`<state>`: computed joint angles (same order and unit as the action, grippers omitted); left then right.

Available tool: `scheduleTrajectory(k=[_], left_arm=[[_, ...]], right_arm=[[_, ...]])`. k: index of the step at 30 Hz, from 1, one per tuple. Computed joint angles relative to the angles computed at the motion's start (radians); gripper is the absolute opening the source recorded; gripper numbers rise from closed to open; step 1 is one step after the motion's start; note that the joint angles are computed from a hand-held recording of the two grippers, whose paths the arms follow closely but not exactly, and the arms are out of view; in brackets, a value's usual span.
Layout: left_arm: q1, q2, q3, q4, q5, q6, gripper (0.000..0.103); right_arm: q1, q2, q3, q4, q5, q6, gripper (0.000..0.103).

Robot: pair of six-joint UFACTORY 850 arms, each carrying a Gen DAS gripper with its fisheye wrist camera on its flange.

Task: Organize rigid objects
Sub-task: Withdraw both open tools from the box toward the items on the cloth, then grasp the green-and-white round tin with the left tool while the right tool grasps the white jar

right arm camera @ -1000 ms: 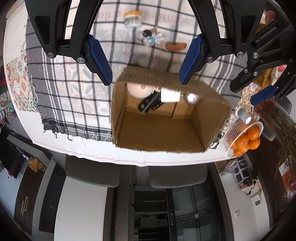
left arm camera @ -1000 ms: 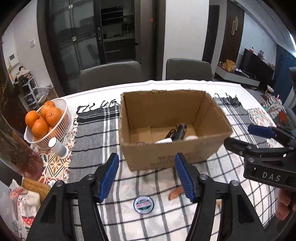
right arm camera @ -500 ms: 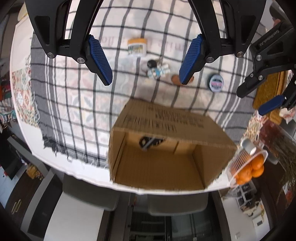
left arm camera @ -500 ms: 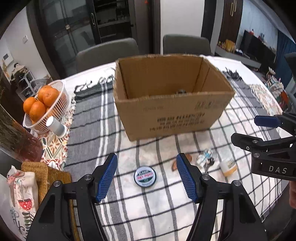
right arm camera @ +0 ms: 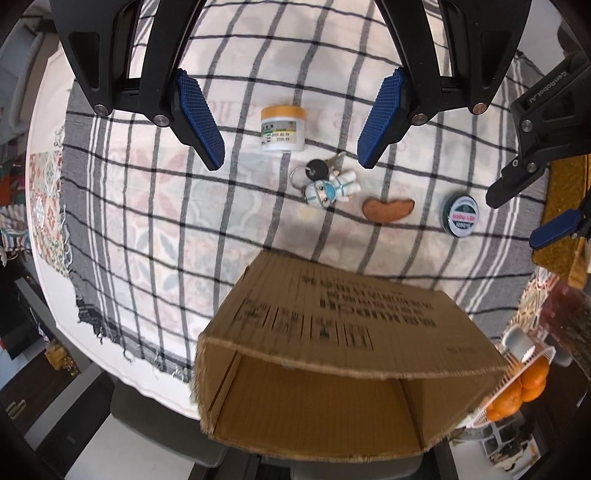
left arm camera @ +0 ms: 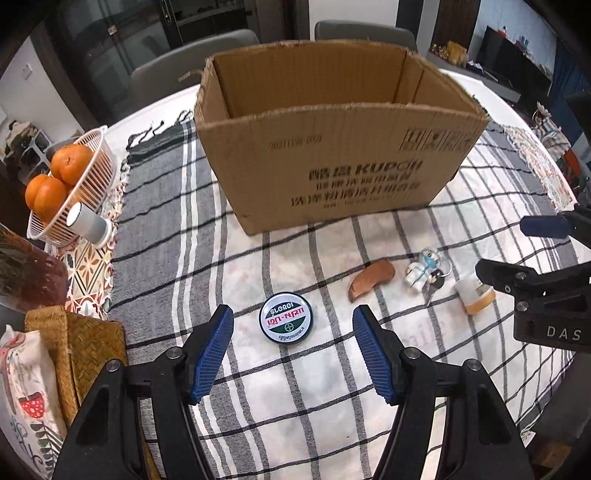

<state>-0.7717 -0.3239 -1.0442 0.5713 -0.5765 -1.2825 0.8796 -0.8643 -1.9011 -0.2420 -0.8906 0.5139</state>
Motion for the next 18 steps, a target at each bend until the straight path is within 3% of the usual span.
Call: scheduleTrajectory(k=[18], left_arm=[[0.051, -0.096, -0.019, -0.174, 0.048, 0.175, 0.066]], right_arm=[[-0.018, -0.137, -0.129, 0.111, -0.127, -0.064, 0.075]])
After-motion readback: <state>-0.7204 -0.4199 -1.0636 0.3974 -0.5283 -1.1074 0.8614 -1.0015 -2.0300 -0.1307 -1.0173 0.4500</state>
